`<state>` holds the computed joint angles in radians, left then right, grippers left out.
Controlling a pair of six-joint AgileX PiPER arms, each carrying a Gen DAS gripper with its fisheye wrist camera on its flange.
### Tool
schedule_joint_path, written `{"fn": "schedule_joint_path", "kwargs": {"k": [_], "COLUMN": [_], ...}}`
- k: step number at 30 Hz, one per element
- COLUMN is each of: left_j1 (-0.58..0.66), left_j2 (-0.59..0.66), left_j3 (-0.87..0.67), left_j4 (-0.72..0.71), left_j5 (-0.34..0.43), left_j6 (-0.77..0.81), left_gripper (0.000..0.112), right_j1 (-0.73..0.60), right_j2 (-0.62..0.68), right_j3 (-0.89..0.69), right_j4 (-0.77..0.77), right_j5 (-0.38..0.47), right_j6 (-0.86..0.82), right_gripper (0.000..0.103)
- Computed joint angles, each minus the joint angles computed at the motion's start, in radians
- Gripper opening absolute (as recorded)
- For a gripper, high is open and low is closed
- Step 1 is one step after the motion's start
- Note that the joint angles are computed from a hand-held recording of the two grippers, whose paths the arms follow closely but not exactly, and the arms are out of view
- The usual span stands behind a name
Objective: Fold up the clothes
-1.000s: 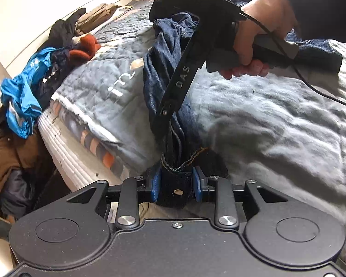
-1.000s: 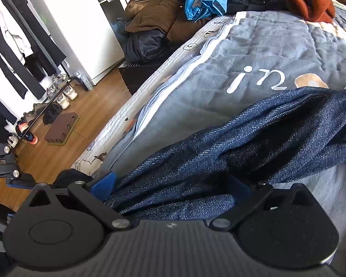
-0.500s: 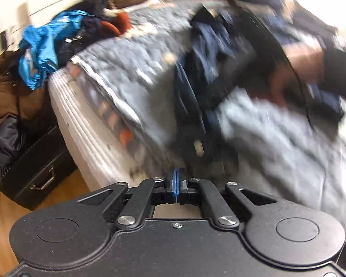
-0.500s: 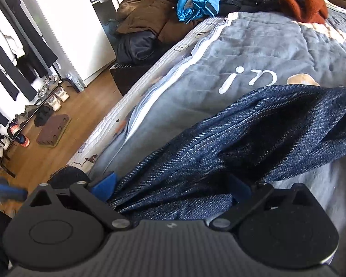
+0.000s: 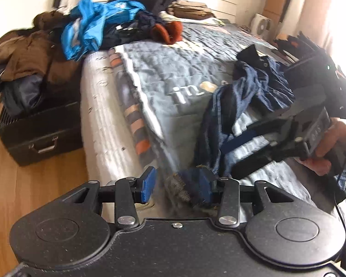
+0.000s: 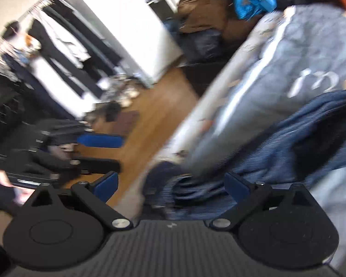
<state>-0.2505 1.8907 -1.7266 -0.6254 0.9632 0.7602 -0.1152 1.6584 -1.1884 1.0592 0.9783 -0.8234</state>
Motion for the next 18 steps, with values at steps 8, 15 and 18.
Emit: {"fn": "schedule_joint_path", "kwargs": {"k": [8, 15, 18], "left_j1": [0.074, 0.1, 0.11], "left_j2": [-0.029, -0.036, -0.042], "left_j3": [0.041, 0.065, 0.08], "left_j4": [-0.029, -0.084, -0.107], "left_j5": [0.008, -0.001, -0.011], "left_j6": [0.012, 0.041, 0.046], "left_gripper": [0.047, 0.049, 0.05], "right_j1": [0.078, 0.165, 0.201], "right_j2": [0.073, 0.074, 0.097], "right_j3": [-0.074, -0.133, -0.163], "right_j4": [-0.095, -0.199, -0.236], "right_j5": [0.029, 0.03, 0.008], "right_j6": [0.148, 0.213, 0.275], "right_gripper": [0.054, 0.044, 0.045]}}
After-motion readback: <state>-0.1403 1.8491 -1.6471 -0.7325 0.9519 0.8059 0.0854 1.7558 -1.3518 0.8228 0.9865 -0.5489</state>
